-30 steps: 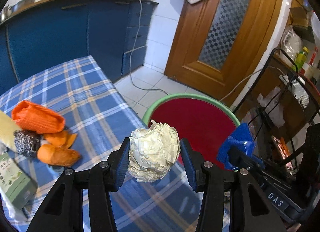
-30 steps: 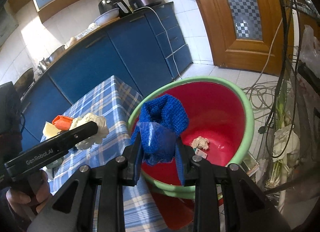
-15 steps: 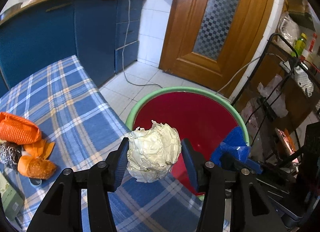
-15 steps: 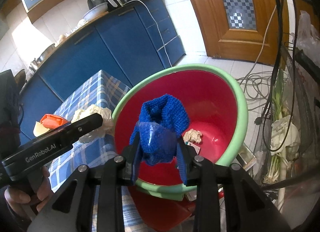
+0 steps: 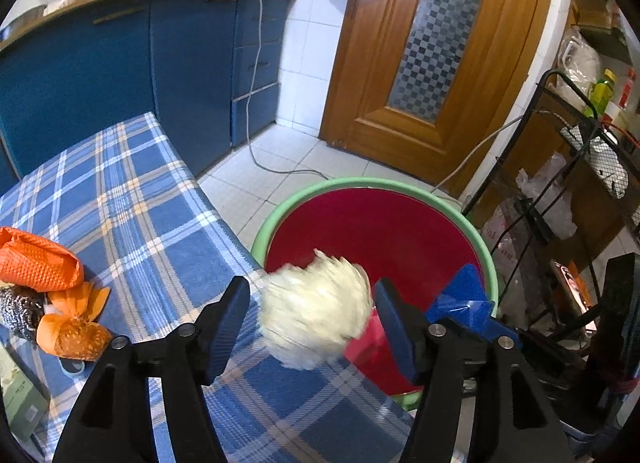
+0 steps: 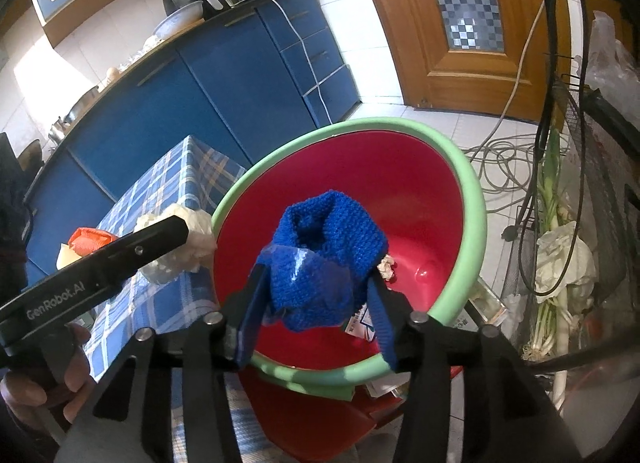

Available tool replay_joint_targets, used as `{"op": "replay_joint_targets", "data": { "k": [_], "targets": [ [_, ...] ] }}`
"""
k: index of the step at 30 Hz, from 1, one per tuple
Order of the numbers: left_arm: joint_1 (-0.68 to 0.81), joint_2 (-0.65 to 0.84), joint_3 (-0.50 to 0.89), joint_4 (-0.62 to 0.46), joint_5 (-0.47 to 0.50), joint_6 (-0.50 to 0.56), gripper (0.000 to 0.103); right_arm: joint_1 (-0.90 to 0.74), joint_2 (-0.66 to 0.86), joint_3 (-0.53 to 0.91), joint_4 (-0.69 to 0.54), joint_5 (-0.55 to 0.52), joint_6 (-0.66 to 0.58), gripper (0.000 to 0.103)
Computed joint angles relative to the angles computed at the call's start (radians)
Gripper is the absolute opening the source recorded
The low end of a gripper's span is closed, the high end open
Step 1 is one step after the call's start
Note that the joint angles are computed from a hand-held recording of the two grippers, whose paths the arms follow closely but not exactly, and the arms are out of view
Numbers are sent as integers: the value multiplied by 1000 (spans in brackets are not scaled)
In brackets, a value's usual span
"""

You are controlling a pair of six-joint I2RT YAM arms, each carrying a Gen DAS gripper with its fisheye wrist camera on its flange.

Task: Collect trash
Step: 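Open both grippers to drop the foil ball and blue cloth into the bucket, then move both tools back over the table toward the trash pile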

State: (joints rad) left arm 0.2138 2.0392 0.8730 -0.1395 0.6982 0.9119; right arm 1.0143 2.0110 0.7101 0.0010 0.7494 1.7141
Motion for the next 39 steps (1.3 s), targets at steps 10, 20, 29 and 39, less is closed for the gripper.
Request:
{"op": "replay_joint_targets", "data": {
  "k": [10,20,29,39],
  "targets": [
    [29,-37,-2,-30,32,11,68,20,-20,8,-61,24,45,59],
    [112,-57,17,-81,52,42,68,48,-35,40,-114,55,57,59],
    [220,-45,70,-128,57,74,68,61,-22,91,-129,64,18,59],
    [336,-5,143,-103,27,44,68,67,-2,153,-141,64,-38,59]
  ]
}}
